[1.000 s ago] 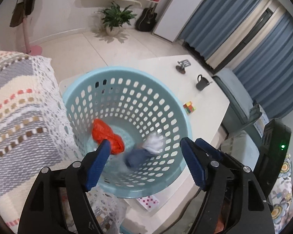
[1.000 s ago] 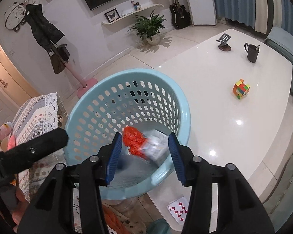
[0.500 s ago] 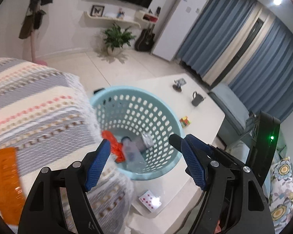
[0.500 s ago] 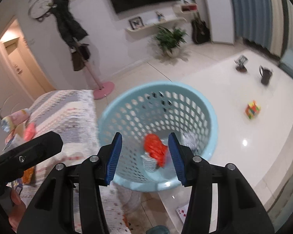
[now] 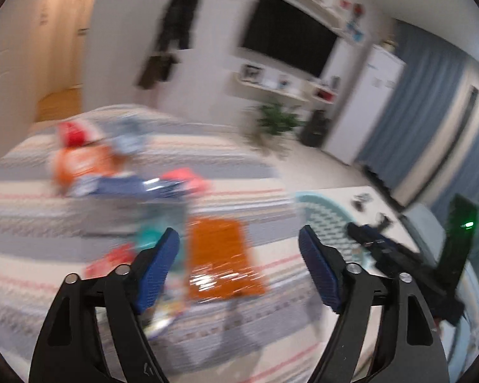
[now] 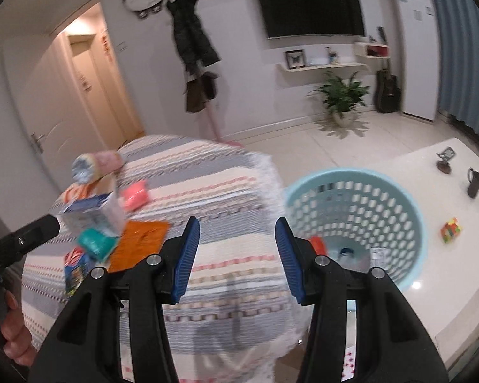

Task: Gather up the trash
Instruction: 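Grasp the tiger-print card box with the left tool while the right tool grasps the teal packet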

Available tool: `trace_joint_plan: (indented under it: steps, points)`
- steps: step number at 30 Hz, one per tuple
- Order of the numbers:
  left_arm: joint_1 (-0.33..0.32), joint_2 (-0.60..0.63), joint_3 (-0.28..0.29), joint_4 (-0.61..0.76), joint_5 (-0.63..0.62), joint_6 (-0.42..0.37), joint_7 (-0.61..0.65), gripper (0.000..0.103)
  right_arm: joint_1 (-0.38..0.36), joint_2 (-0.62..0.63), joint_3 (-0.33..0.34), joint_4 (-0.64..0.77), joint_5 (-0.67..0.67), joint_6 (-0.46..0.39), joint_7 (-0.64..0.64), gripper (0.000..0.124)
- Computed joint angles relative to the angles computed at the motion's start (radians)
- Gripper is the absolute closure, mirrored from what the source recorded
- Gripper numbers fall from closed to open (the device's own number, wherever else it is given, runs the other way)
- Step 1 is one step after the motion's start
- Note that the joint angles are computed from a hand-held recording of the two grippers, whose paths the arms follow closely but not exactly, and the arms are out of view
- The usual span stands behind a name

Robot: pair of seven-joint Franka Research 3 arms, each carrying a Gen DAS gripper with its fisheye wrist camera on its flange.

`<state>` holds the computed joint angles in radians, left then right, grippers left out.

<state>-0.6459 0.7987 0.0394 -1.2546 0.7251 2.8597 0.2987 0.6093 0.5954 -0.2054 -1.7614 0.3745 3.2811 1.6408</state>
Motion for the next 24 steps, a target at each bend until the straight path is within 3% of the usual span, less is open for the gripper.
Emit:
trace_joint_plan:
  steps: [2, 3, 8, 13, 18, 21, 22, 24]
  points:
    - [-0.032, -0.069, 0.058, -0.124, 0.034, -0.015, -0.108, 0.025, -0.012, 0.019, 0.034, 0.028, -0.014, -0.025, -0.008, 0.078]
    - [-0.032, -0.085, 0.06, -0.158, 0.046, -0.026, -0.138, 0.025, -0.01, 0.029, 0.039, 0.038, -0.021, -0.034, -0.008, 0.078]
    - [0.066, -0.104, -0.045, -0.245, -0.001, -0.027, -0.128, 0.026, 0.007, 0.09, 0.059, 0.114, -0.071, -0.109, 0.015, 0.078]
    - [0.092, -0.048, -0.085, -0.171, -0.075, -0.057, -0.056, 0.025, 0.033, 0.092, 0.035, 0.109, -0.115, -0.122, 0.063, 0.078]
    - [0.038, 0.075, -0.059, 0.066, -0.089, -0.284, 0.028, 0.023, 0.008, 0.073, 0.053, 0.088, -0.139, -0.123, 0.081, 0.078]
    - [0.023, 0.125, -0.054, 0.161, -0.086, -0.373, 0.08, 0.025, 0.0, 0.07, 0.061, 0.088, -0.154, -0.126, 0.081, 0.078]
    - [0.013, 0.14, -0.039, 0.185, -0.104, -0.375, 0.104, 0.026, -0.003, 0.07, 0.066, 0.089, -0.158, -0.127, 0.078, 0.078]
    - [0.032, 0.128, -0.065, 0.164, -0.09, -0.356, 0.122, 0.03, -0.014, 0.071, 0.082, 0.094, -0.164, -0.131, 0.072, 0.078]
